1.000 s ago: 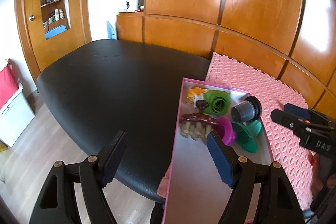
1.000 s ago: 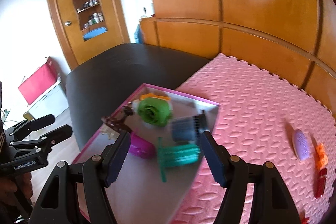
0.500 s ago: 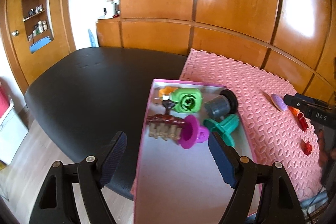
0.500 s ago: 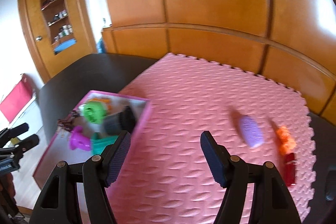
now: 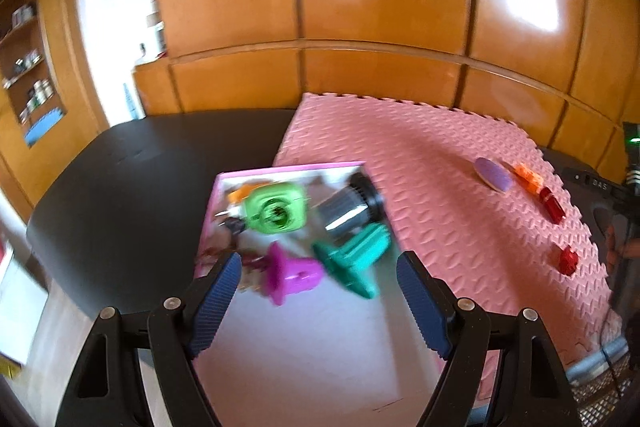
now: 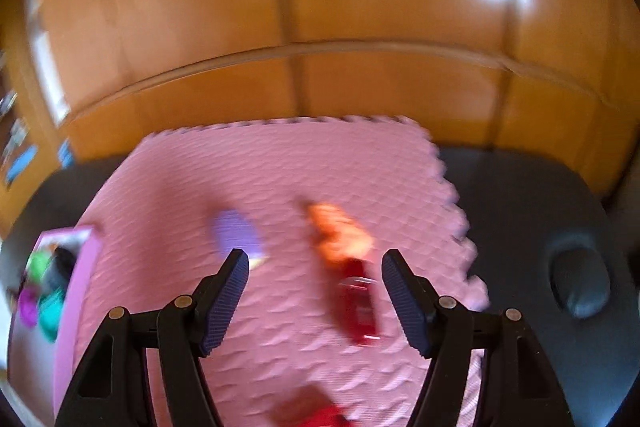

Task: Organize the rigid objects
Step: 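Move both grippers back over the pink mat toward the lavender oval and red cylinder, then lower the left gripper onto the lavender oval and grasp it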

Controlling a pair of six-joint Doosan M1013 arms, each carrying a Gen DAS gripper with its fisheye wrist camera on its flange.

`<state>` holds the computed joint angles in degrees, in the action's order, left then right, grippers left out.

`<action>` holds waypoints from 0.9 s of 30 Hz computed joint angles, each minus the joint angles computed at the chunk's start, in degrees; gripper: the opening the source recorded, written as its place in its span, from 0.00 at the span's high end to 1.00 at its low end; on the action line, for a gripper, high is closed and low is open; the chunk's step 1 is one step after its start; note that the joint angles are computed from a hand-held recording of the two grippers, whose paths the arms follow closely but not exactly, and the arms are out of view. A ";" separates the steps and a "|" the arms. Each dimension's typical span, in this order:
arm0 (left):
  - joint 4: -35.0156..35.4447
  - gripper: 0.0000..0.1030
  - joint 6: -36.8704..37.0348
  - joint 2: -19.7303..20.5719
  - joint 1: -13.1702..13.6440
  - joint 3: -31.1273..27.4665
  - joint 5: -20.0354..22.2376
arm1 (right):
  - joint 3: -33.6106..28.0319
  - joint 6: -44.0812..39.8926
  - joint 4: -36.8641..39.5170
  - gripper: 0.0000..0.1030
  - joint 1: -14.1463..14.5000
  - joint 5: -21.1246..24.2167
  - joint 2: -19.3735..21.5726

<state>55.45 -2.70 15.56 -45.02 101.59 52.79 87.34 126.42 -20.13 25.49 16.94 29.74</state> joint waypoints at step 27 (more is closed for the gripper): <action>-25.22 0.23 30.50 14.52 4.42 -20.46 -12.78 | 0.71 3.21 17.54 0.32 -4.57 1.82 -0.36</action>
<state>30.24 27.79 30.08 -40.60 81.13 40.00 88.04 129.62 -2.59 20.91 18.76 29.38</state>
